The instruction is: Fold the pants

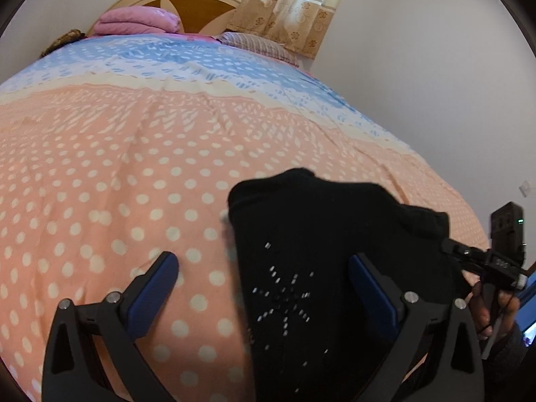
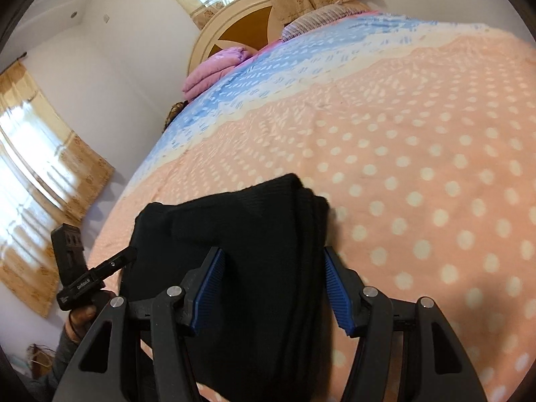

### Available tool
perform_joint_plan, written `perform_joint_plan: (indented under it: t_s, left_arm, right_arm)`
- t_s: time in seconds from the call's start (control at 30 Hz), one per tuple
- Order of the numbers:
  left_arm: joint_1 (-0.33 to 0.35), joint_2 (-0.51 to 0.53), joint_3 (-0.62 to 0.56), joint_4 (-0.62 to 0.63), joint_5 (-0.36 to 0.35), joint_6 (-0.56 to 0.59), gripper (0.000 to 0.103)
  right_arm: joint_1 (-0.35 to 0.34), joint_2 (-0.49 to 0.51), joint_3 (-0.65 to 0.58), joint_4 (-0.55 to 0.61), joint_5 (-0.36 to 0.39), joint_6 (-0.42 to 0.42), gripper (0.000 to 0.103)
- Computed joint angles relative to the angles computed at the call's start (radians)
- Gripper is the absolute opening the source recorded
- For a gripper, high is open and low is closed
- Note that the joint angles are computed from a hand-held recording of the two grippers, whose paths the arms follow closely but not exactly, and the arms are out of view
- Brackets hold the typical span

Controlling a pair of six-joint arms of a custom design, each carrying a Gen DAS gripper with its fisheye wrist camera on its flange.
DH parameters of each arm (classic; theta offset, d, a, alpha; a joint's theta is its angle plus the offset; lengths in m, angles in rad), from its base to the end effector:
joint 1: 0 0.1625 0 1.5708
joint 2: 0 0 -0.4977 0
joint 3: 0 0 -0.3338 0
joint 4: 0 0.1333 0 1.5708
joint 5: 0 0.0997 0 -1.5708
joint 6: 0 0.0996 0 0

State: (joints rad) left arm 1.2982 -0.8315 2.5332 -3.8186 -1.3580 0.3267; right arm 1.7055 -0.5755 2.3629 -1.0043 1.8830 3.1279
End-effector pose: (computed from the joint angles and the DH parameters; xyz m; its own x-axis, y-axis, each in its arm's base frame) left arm 0.0335 -0.4533 0.1679 -0.8457 0.4133 -0.3376 0.5295 0.7289 -0.4340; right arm 0.1478 -0.3257 -0.0302 -0.9709 0.0783 0.2264 -0.1081 0.7002 -0.7057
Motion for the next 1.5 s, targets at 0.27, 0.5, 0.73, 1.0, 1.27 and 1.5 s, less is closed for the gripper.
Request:
perform_joint_plan:
  t_s: [0.27, 0.5, 0.73, 1.0, 1.27, 1.5]
  left_arm:
    - [0.045, -0.045, -0.058, 0.146, -0.142, 0.014, 0.021]
    - [0.064, -0.101, -0.036, 0.128, -0.234, 0.024, 0.011]
    - [0.114, -0.214, -0.046, 0.15, -0.301, 0.005, 0.011]
    - [0.216, -0.361, -0.082, 0.128, -0.201, 0.041, 0.011]
    - [0.347, -0.266, -0.147, 0.095, -0.044, 0.044, 0.034]
    - [0.346, -0.243, -0.087, -0.033, -0.012, 0.053, 0.053]
  right_arm:
    - [-0.041, -0.012, 0.056, -0.053, -0.119, 0.01, 0.029]
    - [0.135, -0.053, 0.003, 0.034, -0.006, 0.003, 0.026]
    - [0.223, -0.055, -0.257, 0.379, 0.005, -0.007, 0.026]
    - [0.234, 0.164, -0.792, 0.848, -0.113, -0.059, 0.026]
    - [0.158, 0.382, -1.118, 1.085, -0.178, 0.024, 0.042]
    - [0.076, 0.281, -0.905, 0.884, -0.268, 0.073, 0.048]
